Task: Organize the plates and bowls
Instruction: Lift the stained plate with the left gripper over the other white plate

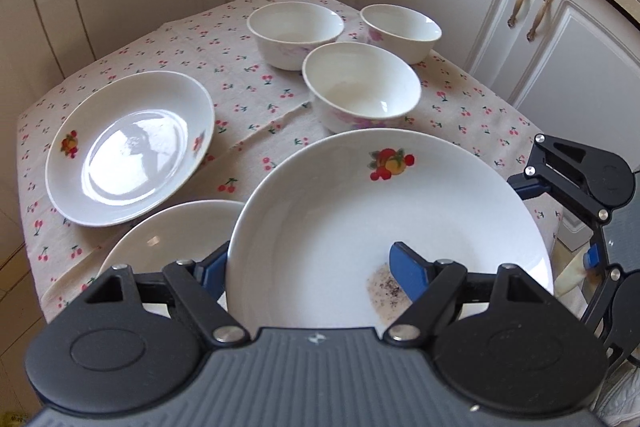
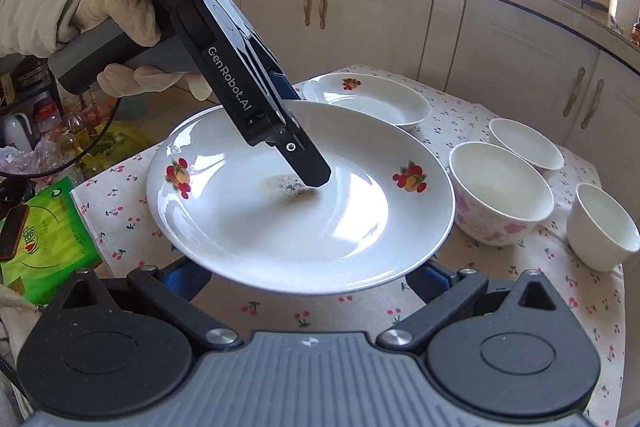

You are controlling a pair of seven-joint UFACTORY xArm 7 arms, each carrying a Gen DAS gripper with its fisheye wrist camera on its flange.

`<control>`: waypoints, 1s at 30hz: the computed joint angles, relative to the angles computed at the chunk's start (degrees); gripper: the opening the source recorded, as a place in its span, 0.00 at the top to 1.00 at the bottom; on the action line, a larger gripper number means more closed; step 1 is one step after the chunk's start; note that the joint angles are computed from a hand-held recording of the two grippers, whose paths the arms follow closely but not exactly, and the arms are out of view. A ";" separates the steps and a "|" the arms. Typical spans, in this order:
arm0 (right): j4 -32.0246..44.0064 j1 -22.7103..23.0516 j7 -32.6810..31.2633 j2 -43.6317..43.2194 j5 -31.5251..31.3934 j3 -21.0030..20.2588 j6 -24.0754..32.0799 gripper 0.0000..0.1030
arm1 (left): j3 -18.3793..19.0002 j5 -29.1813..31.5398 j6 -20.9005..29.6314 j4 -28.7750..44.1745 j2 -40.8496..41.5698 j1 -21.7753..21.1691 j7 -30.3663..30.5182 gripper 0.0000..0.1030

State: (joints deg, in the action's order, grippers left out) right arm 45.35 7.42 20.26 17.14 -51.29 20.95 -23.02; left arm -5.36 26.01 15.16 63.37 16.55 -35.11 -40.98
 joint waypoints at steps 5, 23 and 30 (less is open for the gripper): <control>5.30 -2.32 1.91 4.42 -2.86 5.34 4.04 0.00 | 1.20 1.76 -1.50 -5.03 -3.40 0.89 -3.00 0.22; 12.04 -2.51 -8.80 9.45 7.98 14.04 16.36 0.00 | 0.48 -4.96 -11.66 -13.28 -4.42 6.85 1.31 0.21; 13.37 -0.27 -13.09 10.10 13.01 13.21 18.32 0.00 | -0.41 -10.81 -13.04 -14.11 -4.07 7.84 6.51 0.21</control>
State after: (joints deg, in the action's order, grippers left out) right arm 58.72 7.15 7.17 27.24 -38.28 34.16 -4.70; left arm -5.77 15.19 2.12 49.26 12.48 -27.27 -34.47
